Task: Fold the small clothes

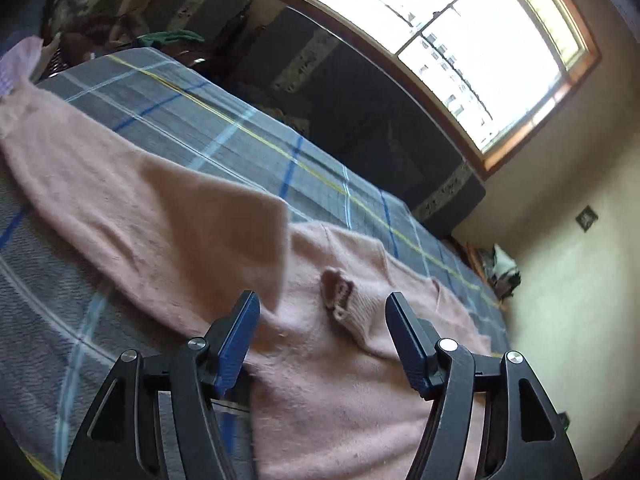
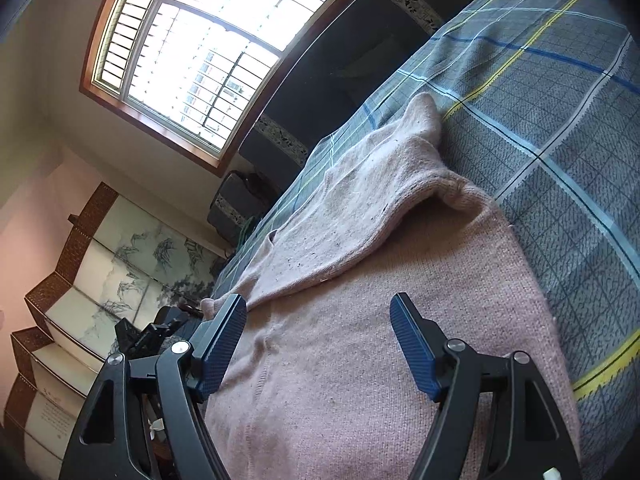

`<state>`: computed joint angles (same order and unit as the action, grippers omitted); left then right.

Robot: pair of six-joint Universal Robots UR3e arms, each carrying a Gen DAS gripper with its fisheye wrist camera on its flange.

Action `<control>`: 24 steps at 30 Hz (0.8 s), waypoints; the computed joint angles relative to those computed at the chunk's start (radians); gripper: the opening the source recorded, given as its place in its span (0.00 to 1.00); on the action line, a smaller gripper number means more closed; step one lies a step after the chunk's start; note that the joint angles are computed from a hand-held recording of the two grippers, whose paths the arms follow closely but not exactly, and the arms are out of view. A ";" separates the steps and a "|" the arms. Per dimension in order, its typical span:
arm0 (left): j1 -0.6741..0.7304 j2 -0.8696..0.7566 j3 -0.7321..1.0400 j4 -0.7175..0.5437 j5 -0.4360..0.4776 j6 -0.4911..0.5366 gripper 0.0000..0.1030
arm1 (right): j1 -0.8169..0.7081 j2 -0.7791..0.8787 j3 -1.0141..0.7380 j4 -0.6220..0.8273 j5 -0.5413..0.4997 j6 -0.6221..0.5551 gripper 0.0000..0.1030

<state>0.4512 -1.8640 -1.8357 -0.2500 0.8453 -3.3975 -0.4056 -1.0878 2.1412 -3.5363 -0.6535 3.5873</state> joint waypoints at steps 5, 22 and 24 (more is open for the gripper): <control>0.309 0.032 0.035 -0.225 -0.083 0.133 0.67 | -0.003 0.005 0.005 -0.022 -0.001 0.012 0.69; 0.532 -0.577 0.834 -0.601 -0.151 0.063 0.67 | 0.062 -0.032 -0.028 0.041 -0.137 0.011 0.74; 0.519 -0.610 0.879 -0.585 -0.148 0.037 0.66 | 0.070 -0.033 -0.033 0.045 -0.153 0.013 0.75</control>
<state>0.9698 -2.4742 -0.9565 -0.8351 0.6974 -3.3605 -0.3353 -1.1209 2.1081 -3.4914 -0.8067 3.5999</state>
